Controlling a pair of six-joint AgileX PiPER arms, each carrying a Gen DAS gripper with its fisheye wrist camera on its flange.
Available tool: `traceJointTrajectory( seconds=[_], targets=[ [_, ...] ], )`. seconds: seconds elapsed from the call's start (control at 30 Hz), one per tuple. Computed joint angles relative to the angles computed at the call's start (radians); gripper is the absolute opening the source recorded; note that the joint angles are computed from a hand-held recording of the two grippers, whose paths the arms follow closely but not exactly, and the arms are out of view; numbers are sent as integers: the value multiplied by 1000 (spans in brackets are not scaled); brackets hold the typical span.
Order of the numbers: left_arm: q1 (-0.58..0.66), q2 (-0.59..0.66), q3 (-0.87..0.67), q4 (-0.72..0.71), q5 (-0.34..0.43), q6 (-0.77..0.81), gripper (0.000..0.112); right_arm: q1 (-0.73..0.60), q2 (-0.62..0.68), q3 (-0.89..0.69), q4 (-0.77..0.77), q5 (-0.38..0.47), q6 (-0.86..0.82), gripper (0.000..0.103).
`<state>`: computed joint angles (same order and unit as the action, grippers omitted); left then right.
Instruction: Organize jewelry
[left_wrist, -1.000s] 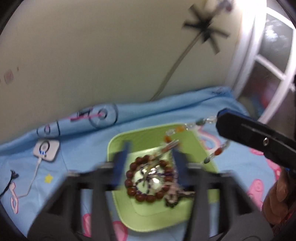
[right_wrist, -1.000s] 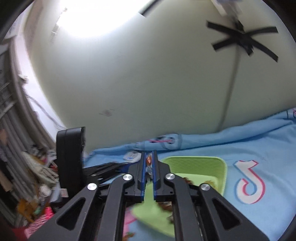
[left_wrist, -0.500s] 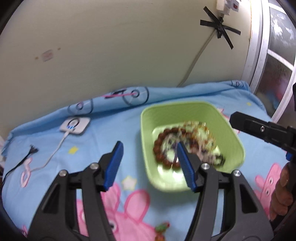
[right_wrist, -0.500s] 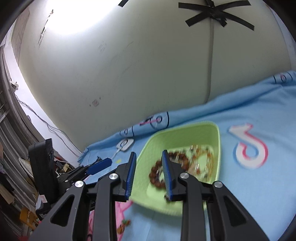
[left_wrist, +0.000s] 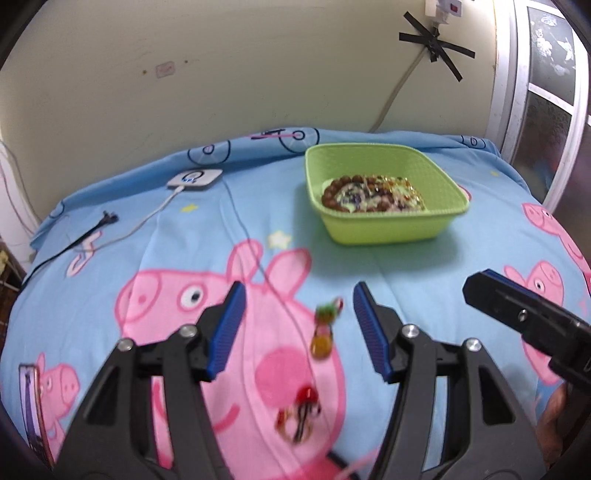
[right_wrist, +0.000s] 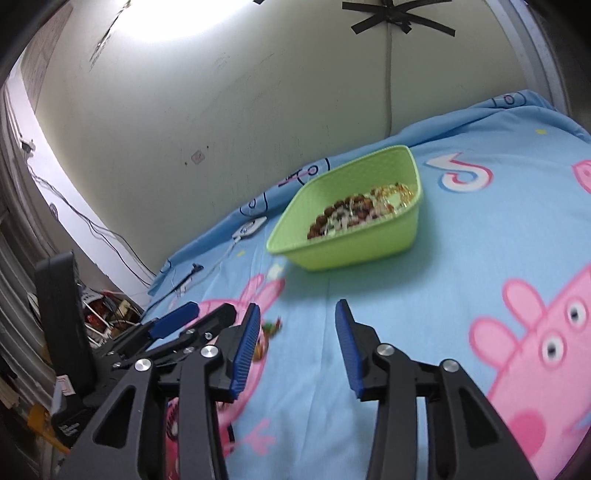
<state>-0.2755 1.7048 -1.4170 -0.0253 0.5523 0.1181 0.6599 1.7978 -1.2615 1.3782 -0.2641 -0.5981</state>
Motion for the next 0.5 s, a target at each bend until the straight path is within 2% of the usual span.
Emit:
traceJointTrajectory(
  seconds=[0.17,0.37,0.43,0.5],
  targets=[
    [29,-103,150,-43,-57,27,62,72,-9,59,1,-85,54,24],
    [29,-179,279,-29,-137,-9,62,121,14,86,14,-178,61,24],
    [36,-190,306,-51,-153,18,62,126,27,90,19,-184,74,24],
    [25,-198,332,3,-182,-30,62,133,25,103,-29,-211,130,24]
  ],
)
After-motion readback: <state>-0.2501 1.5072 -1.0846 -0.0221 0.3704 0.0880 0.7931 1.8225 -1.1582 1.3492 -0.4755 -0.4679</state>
